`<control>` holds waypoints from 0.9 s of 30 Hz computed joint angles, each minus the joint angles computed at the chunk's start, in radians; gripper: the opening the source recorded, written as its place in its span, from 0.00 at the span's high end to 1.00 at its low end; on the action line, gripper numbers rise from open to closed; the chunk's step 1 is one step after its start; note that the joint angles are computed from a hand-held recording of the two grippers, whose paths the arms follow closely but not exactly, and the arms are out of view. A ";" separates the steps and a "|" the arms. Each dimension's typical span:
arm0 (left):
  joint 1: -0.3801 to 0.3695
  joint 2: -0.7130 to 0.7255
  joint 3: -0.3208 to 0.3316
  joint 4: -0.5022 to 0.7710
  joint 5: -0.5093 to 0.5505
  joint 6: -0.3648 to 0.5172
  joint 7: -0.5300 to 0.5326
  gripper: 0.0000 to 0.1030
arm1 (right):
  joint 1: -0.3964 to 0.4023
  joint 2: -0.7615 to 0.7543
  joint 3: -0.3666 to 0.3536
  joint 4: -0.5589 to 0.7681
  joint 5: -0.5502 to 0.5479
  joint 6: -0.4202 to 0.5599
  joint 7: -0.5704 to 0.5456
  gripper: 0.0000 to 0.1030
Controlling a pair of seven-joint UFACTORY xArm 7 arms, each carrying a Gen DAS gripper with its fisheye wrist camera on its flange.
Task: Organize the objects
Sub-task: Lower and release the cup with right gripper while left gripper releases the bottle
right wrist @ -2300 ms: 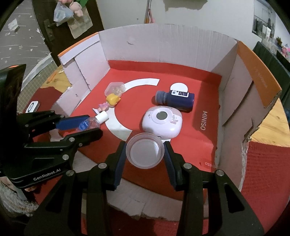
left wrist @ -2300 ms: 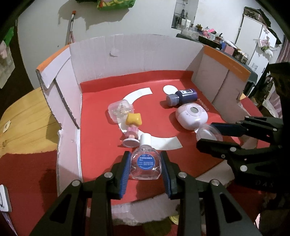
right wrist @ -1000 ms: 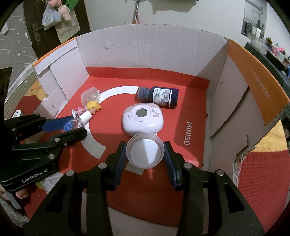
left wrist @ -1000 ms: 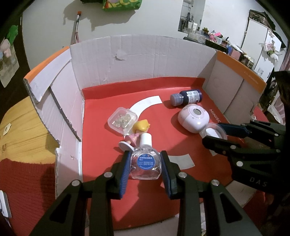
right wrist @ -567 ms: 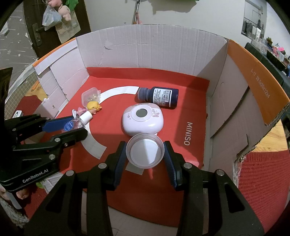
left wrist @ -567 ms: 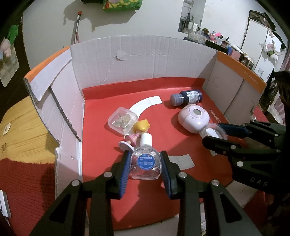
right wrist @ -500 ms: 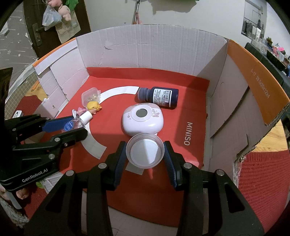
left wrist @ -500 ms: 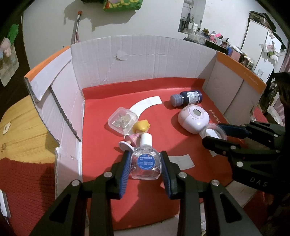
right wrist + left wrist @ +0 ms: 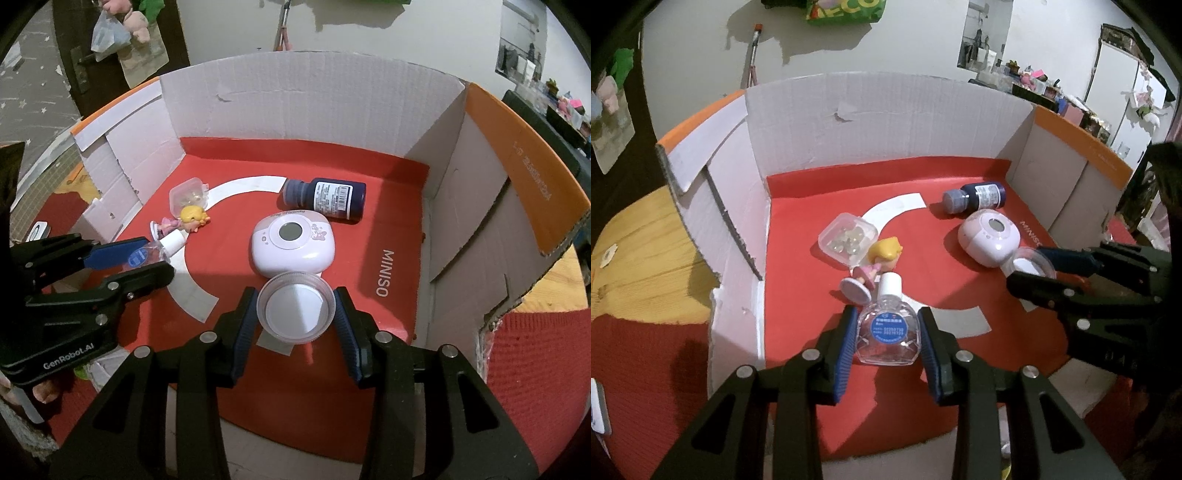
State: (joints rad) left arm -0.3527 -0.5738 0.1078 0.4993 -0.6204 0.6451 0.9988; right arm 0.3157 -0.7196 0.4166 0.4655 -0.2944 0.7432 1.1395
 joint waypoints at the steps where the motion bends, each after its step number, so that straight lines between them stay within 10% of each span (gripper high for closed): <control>1: 0.003 -0.006 -0.002 -0.004 0.002 -0.003 0.000 0.66 | 0.002 -0.003 -0.001 -0.001 0.000 0.003 -0.002 0.61; 27: -0.034 -0.073 -0.005 -0.059 0.025 -0.063 -0.045 0.51 | 0.023 -0.032 0.027 0.011 -0.004 0.036 0.008 0.48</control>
